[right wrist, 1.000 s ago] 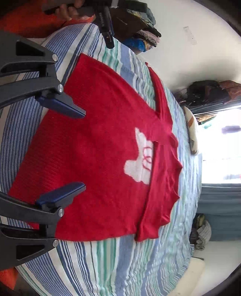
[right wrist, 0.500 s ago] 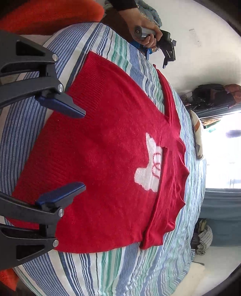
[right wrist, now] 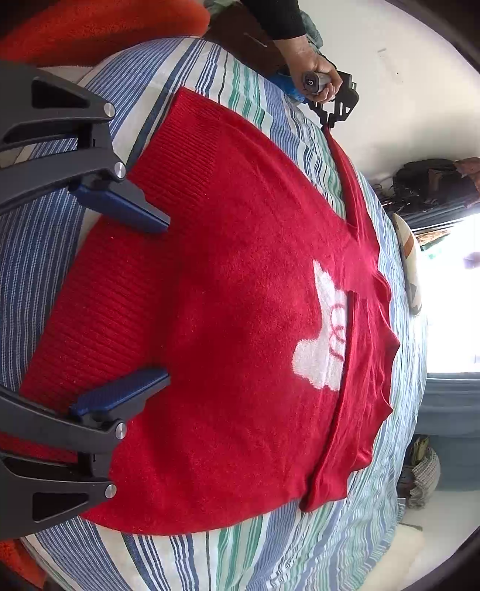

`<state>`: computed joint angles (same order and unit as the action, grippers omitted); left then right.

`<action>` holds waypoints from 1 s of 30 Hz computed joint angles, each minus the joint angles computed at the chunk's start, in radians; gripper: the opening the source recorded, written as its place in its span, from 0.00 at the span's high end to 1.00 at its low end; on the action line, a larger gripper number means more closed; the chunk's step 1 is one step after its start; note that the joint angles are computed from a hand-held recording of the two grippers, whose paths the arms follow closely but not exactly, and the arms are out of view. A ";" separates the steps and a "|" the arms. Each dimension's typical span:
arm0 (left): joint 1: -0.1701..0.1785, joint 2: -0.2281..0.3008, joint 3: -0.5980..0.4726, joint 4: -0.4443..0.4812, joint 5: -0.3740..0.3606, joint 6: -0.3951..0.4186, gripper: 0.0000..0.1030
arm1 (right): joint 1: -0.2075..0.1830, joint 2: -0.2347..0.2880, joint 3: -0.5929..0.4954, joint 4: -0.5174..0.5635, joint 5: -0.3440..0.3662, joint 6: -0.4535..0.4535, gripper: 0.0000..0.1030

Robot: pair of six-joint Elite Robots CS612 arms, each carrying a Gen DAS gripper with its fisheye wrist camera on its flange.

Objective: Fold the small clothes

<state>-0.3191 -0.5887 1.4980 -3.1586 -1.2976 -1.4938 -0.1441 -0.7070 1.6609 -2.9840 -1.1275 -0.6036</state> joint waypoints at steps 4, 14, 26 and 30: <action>-0.064 -0.064 -0.072 0.170 0.151 0.350 0.98 | -0.002 -0.002 -0.002 0.014 0.006 0.004 0.26; -0.244 0.097 -0.595 0.260 0.050 1.074 0.93 | -0.005 -0.006 0.005 0.025 0.012 -0.042 0.26; -0.254 0.114 -0.487 0.419 0.011 0.935 0.24 | -0.022 -0.011 0.009 0.063 0.057 -0.074 0.26; -0.235 0.085 -0.377 0.490 0.090 0.895 0.25 | -0.024 -0.010 0.001 0.087 0.066 -0.077 0.25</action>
